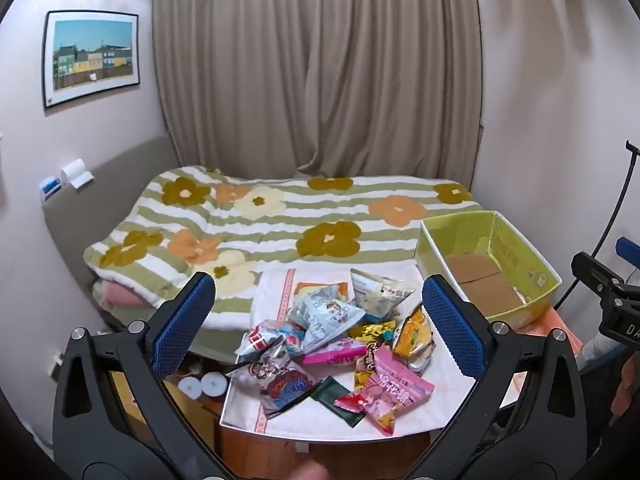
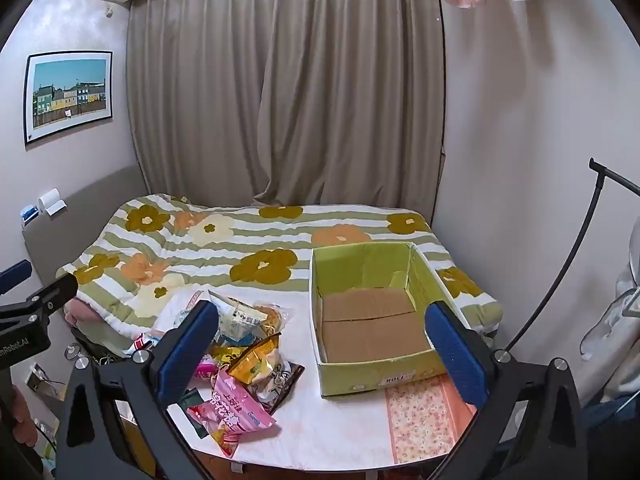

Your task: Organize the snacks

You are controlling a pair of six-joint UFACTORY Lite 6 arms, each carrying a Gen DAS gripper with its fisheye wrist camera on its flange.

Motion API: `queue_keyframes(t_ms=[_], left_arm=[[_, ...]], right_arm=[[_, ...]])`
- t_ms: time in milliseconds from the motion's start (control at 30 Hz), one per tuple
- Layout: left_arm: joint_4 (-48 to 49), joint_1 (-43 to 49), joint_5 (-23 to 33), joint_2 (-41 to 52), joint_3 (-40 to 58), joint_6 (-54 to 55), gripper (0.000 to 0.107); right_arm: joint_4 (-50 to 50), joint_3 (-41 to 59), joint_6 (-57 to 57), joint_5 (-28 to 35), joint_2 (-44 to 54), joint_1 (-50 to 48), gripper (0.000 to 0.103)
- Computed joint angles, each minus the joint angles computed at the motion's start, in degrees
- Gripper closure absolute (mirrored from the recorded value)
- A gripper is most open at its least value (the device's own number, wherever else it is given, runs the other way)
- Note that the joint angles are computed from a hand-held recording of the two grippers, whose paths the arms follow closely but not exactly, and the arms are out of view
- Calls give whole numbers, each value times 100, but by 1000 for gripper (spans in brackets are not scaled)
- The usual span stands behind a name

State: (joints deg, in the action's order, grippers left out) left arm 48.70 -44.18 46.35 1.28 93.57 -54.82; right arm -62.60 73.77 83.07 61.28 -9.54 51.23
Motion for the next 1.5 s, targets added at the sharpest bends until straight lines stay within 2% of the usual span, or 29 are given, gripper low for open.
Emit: queue_keyframes(t_ms=[100, 167, 300, 533, 1000, 1500], left_arm=[[-8, -43, 21, -66, -67, -37, 4], [-224, 17, 78, 26, 118, 177, 4], [-48, -49, 155, -55, 82, 150, 4], [58, -120, 226, 119, 175, -52, 4], [-397, -10, 274, 225, 358, 337, 4], [-381, -44, 283, 302, 414, 308, 4]], right_arm=[[3, -16, 22, -62, -16, -77, 0], [-144, -81, 231, 266, 11, 184, 0], [44, -52, 149, 130, 72, 75, 0], [67, -206, 380, 328, -13, 331, 0], [135, -204, 473, 478, 25, 489, 0], [280, -31, 171, 311, 28, 212, 0]])
